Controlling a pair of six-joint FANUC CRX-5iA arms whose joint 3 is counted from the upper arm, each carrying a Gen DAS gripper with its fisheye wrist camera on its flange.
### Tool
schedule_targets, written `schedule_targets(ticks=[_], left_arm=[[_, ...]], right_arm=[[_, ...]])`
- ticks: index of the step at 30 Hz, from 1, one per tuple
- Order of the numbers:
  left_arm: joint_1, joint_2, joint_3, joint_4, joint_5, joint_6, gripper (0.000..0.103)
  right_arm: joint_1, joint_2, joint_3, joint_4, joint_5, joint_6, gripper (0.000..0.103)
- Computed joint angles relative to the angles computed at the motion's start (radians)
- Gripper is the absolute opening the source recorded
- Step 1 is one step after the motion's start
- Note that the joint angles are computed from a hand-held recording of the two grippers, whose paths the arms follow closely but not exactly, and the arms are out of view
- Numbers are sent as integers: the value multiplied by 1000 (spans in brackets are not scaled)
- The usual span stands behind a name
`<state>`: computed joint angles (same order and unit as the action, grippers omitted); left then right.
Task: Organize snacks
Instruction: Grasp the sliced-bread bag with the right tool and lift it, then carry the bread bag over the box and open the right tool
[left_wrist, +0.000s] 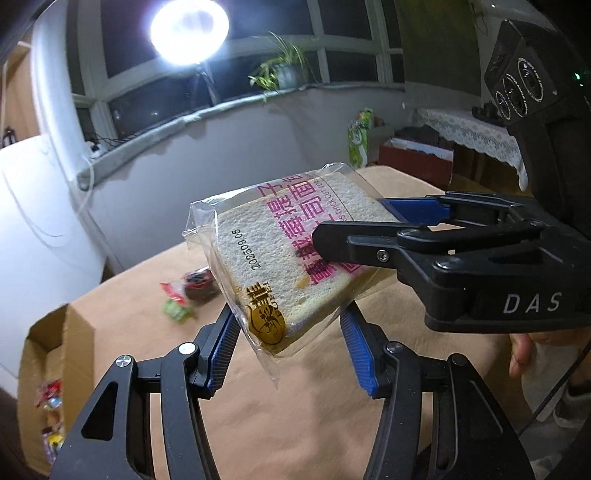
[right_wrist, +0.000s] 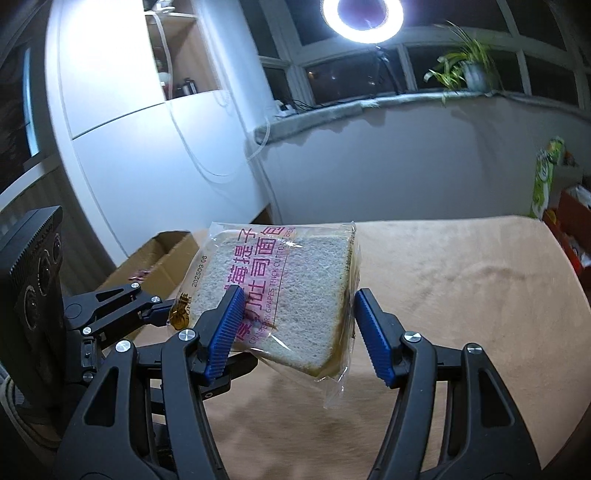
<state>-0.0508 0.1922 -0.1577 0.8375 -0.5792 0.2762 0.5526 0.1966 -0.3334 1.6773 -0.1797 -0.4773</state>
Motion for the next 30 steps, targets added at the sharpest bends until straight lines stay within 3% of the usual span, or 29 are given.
schedule_targets(ticks=[14, 30], left_arm=[[146, -109, -168, 224, 2, -170, 55], [335, -126, -225, 284, 13, -170, 55]], right_arm=[[242, 128, 232, -461, -177, 514, 65], [395, 437, 764, -1014, -322, 1180, 65]])
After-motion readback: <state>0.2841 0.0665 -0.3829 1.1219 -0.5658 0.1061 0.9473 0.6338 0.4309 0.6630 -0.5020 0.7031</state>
